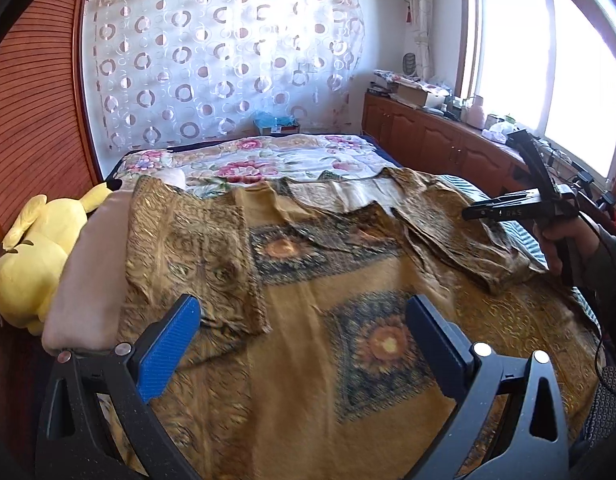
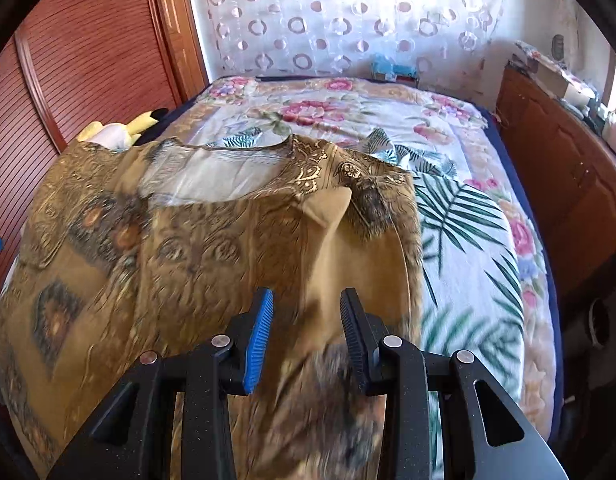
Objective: Fold small clothes
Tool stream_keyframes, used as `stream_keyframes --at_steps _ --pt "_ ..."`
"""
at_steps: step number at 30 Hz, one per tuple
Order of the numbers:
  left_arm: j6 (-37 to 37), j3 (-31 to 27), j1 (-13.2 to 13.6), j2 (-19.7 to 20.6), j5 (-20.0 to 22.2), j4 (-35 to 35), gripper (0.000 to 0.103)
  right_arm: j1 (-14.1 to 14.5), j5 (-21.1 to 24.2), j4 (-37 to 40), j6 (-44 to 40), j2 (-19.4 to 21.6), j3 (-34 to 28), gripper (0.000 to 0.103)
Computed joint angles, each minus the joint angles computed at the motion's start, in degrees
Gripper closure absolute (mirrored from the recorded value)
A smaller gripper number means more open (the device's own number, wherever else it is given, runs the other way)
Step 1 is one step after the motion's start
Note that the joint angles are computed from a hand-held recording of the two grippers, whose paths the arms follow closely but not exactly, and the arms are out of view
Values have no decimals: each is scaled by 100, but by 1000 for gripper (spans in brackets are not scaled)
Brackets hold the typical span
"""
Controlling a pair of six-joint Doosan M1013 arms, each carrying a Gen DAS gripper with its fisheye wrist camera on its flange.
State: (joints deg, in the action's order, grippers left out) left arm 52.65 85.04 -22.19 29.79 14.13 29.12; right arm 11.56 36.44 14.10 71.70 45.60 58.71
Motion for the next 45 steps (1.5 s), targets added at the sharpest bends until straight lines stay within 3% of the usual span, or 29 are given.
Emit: stream_keyframes --at_steps 3,7,10,15,17,18,23,26,29,33,38,41,45 --pt "19 -122 72 60 105 -13 0 12 223 -280 243 202 -353 67" --pt "293 -313 173 168 166 -358 0 -94 457 300 100 374 -657 83" --pt "345 -488 212 277 272 -359 0 -177 633 806 -200 454 -779 84" --pt "678 -741 272 434 374 -688 0 -183 697 844 -393 582 -963 84" --pt "765 -804 292 476 410 -779 0 -192 724 957 -574 581 -967 98" --pt "782 -822 296 487 431 -793 0 -187 687 957 -636 561 -943 99" --pt "696 -894 340 535 534 -606 0 -210 46 428 -523 245 -539 101" --pt "602 -966 403 576 605 -535 0 -266 -313 -388 74 80 -389 101" --pt "535 -1085 469 633 728 -466 0 -371 -245 -861 530 84 -466 101" --pt "392 -1236 540 702 878 -205 0 -444 224 -1023 699 347 -782 101" --pt "657 -1420 670 807 1042 -502 0 -493 351 -657 737 619 -1022 101" --pt "999 -1535 745 882 1156 -888 9 -555 326 -375 683 712 -1128 99" --pt "1312 -1712 812 995 1368 -1250 28 -620 272 -178 576 774 -1188 95"
